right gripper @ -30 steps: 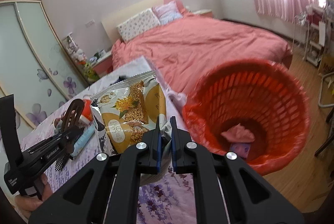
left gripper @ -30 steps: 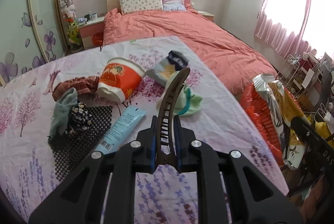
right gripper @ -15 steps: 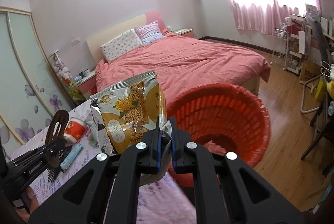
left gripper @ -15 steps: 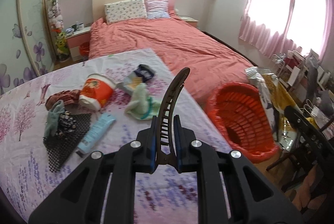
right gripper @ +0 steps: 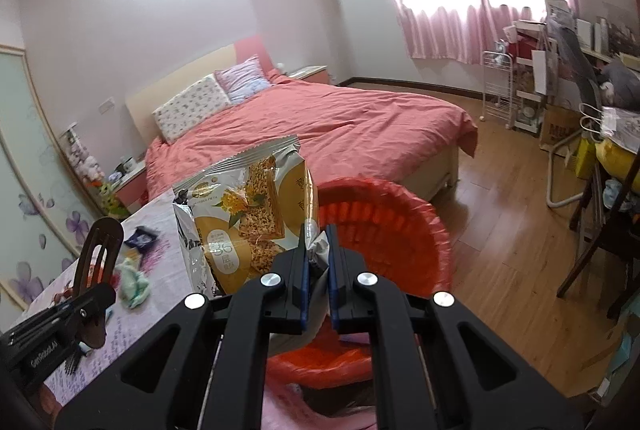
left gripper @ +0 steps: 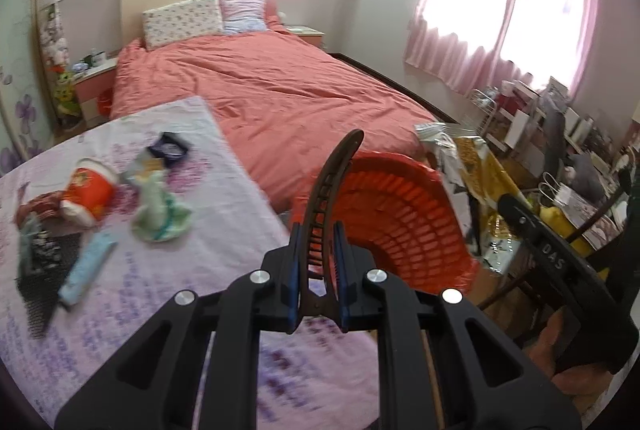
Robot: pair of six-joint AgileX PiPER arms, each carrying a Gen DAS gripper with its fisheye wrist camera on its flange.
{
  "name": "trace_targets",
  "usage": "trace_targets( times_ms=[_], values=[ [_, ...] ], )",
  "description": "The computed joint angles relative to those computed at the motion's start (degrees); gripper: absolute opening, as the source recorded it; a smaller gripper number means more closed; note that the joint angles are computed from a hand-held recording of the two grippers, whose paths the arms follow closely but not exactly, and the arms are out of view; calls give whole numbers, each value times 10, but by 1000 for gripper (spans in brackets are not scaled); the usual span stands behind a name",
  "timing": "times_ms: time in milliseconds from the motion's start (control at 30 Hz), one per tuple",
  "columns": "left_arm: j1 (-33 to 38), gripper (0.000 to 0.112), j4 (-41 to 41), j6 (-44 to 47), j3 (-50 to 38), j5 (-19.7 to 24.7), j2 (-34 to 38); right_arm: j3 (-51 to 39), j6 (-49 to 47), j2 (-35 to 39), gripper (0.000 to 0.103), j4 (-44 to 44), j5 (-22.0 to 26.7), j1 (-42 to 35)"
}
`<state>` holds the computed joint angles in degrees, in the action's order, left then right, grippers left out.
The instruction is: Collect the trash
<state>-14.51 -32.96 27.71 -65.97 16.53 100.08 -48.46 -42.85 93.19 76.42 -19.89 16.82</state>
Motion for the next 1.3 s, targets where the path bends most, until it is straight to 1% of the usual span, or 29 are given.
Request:
trace_targets(
  times_ms=[267, 400, 433, 500, 533, 600, 633, 667, 700, 733, 800, 867, 900, 933, 1000, 1033, 1067, 1133, 1200, 1300],
  values=[
    [-46, 16, -9, -7, -84, 12, 100, -3, 66, 26, 8, -65, 23, -53],
    [-57, 16, 4, -21, -132, 25, 146, -16, 105, 50, 8, -101, 43, -74],
    [-59, 13, 8, -25, -141, 27, 155, -18, 117, 53, 8, -113, 48, -79],
    [-64, 12, 27, -44, -165, 28, 179, -27, 127, 67, 8, -122, 53, -82],
    [-67, 12, 60, -79, -183, 35, 194, -34, 127, 76, 8, -124, 61, -86],
    [-66, 12, 102, -128, -205, 50, 213, -44, 143, 84, 10, -146, 90, -94],
    [-66, 17, 112, -141, -205, 47, 215, -49, 131, 89, 13, -135, 104, -97],
    [-66, 27, 124, -152, -204, 43, 214, -47, 141, 88, 22, -148, 105, -98],
    [-63, 32, 145, -170, -195, 33, 210, -43, 145, 86, 28, -157, 100, -95],
    [-60, 36, 165, -187, -187, 24, 206, -40, 144, 84, 38, -159, 96, -93],
    [-48, 38, 177, -196, -176, 21, 198, -33, 137, 76, 39, -155, 91, -88],
    [-33, 42, 171, -193, -161, 21, 186, -28, 89, 64, 39, -105, 88, -79],
    [-22, 43, 171, -192, -143, 13, 172, -24, 48, 54, 39, -63, 81, -70],
    [-13, 46, 169, -187, -129, 8, 160, -24, 28, 51, 39, -44, 78, -66],
    [7, 48, 158, -166, -93, -9, 132, -23, -55, 39, 43, 35, 62, -46],
    [16, 49, 156, -158, -77, -17, 120, -26, -79, 36, 43, 60, 56, -39],
    [25, 50, 156, -153, -64, -21, 109, -33, -86, 41, 44, 66, 57, -37],
    [49, 50, 145, -129, -32, -32, 81, -42, -137, 40, 44, 119, 55, -31],
    [71, 52, 129, -100, -2, -44, 56, -43, -149, 33, 44, 133, 52, -22],
    [105, 54, 118, -67, 48, -71, 17, -54, -188, 26, 46, 165, 26, 17]
  ],
)
